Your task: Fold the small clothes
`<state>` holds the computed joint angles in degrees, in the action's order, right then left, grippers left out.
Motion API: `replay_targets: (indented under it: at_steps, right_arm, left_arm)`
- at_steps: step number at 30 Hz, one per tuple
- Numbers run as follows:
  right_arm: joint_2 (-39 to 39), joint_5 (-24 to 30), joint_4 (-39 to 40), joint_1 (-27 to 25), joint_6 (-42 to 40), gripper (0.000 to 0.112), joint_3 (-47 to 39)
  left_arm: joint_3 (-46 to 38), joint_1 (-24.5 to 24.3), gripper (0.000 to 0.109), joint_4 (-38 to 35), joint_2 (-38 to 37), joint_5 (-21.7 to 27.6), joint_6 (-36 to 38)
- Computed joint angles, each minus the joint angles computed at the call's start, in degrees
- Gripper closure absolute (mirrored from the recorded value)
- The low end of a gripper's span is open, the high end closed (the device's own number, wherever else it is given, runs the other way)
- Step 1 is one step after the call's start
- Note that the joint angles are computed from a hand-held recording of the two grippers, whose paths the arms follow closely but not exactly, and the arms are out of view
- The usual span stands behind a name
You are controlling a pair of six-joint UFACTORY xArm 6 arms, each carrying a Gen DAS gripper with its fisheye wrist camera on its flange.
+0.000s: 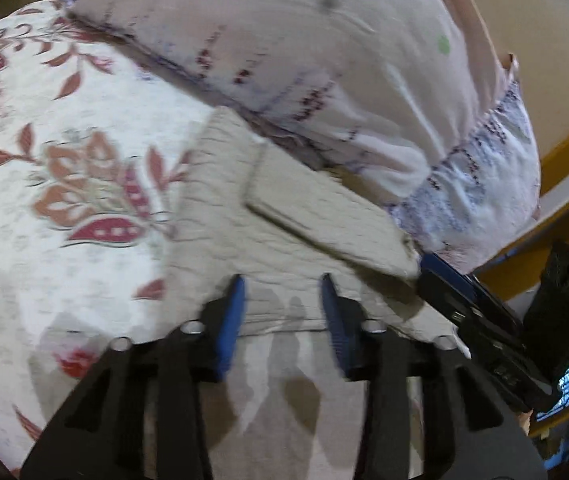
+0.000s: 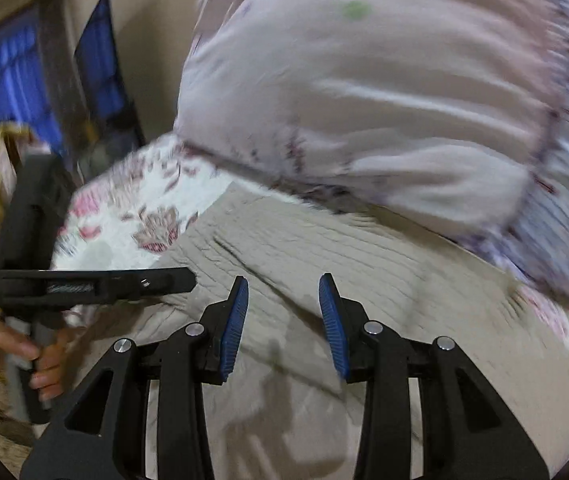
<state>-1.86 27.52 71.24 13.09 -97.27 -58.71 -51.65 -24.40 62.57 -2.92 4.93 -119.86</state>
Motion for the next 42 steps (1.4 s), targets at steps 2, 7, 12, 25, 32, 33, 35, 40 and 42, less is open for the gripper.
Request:
replay_targets:
  at_steps: [2,7,12,25,32,33,35,40,42]
  right_arm:
    - [3.0,-4.5,-3.6,3.0,1.9,0.073,-1.5]
    - [7.3,-14.7,-6.0,7.3,1.6,0.074,-2.1]
    - [6.5,-11.0,-3.4,5.0,6.7,0.105,-3.3]
    - [-4.1,8.2,12.0,-21.5,20.9,0.105,3.0]
    - [-2.3,15.3,7.0,-30.7,31.4,0.064,0.7]
    - [-2.1,13.8,7.2,-30.5,31.7,0.064,0.2]
    - [-0.5,12.3,5.2,-30.1,34.7,0.064,-1.8]
    - [5.9,14.5,-1.2,-30.0,43.2,0.075,-7.4]
    - [7.8,15.2,-2.9,-29.3,45.1,0.08,-8.6]
  left_arm:
    - [1.3,1.1,0.085,4.1,-0.8,-1.1,-4.3]
    - [1.1,2.2,0.089,11.1,-0.7,-2.6,-10.0]
    - [1.3,1.9,0.089,8.8,-0.7,-1.9,-6.8]
    - [-2.1,0.9,0.049,9.0,1.5,-2.6,-3.2]
    - [-2.4,-0.1,0.027,7.3,1.3,-3.1,0.2]
    - [-2.2,0.3,0.027,8.9,1.0,-3.8,-1.8]
    - [-1.9,1.0,0.027,12.7,0.4,-5.0,-6.0]
    - [-0.7,1.3,0.027,12.1,-0.6,-5.8,-4.8]
    - [-0.3,0.8,0.027,8.4,-0.6,-5.3,-0.9]
